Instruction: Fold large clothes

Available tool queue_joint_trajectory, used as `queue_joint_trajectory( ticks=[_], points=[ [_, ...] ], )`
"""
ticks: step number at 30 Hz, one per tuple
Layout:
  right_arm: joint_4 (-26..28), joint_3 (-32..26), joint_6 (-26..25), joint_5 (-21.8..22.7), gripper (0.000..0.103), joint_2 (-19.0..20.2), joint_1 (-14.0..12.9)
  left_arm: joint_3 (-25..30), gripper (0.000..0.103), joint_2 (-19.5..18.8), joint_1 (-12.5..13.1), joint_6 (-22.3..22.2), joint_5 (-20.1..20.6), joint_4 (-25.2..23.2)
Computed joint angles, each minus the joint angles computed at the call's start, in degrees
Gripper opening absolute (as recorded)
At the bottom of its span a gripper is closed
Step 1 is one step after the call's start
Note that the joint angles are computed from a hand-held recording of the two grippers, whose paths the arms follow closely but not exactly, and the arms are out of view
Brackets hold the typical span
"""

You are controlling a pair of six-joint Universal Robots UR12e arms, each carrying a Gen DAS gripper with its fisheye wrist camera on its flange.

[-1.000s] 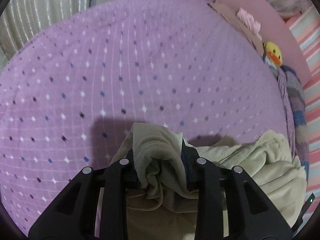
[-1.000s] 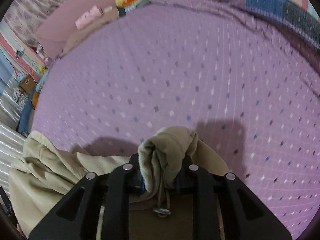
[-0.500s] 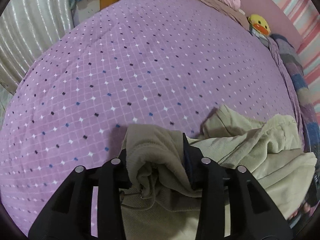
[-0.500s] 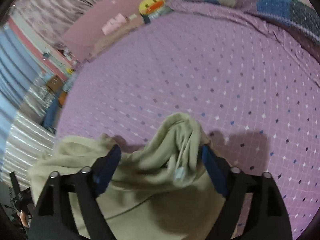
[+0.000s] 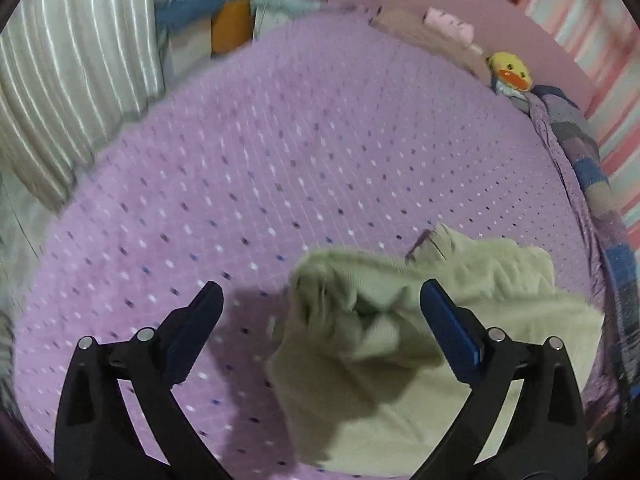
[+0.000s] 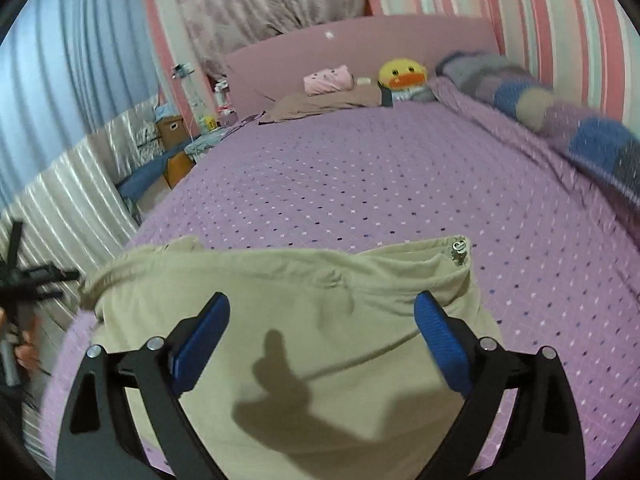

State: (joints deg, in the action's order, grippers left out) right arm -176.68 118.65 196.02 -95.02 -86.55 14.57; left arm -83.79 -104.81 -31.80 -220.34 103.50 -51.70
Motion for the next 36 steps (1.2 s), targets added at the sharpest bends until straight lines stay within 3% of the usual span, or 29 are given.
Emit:
queue_joint_trajectory(
  ticks=[1, 4, 7, 12, 16, 19, 23, 26, 30, 36],
  points=[
    [-0.08, 0.16, -0.19, -0.38, 0.094, -0.07, 0.25, -0.41, 0.098, 0.29, -1.31, 1.40, 2.46, 0.82],
    [0.96, 0.19, 0.57, -0.27, 0.094, 0.00, 0.14, -1.97, 0.100, 0.45, -4.51, 5.52, 3.53, 5.84],
    [2.01, -0.73, 1.49, -0.88, 0.094, 0.96, 0.14, 0.50, 0.100, -2.22, -6.53, 6.93, 4.13, 5.78],
    [9.19, -5.05, 2.41, -3.90, 0.093, 4.49, 0.71, 10.42, 0.098, -9.31, -6.26, 5.35, 0.22, -4.17],
    [15.97, -9.60, 0.87, -7.67, 0.093, 8.03, 1.12, 18.94, 0.099, -14.76, -5.89, 4.94, 2.84, -13.05],
    [19.87, -12.32, 1.04, -9.11, 0.093, 10.13, 0.94, 23.36, 0.100, -17.72, -5.06, 3.99, 2.46, -17.91],
    [23.24, -14.57, 2.48, -8.72, 0.093, 12.20, 0.09, 26.21, 0.100, -20.58, -4.46, 4.49, 4.27, -20.31],
    [22.49, -14.38, 3.91, -6.89, 0.093, 12.92, -0.56, 24.98, 0.100, -20.69, -4.08, 4.20, 2.59, -18.06],
    [18.33, -12.34, 4.00, -5.62, 0.094, 13.49, -0.87, 18.99, 0.100, -18.77, -4.36, 4.55, 2.92, -9.98],
    [10.07, -9.22, 3.22, -4.87, 0.098, 14.12, -0.82, 11.51, 0.100, -16.58, -5.68, 4.37, 6.67, 1.88]
  ],
)
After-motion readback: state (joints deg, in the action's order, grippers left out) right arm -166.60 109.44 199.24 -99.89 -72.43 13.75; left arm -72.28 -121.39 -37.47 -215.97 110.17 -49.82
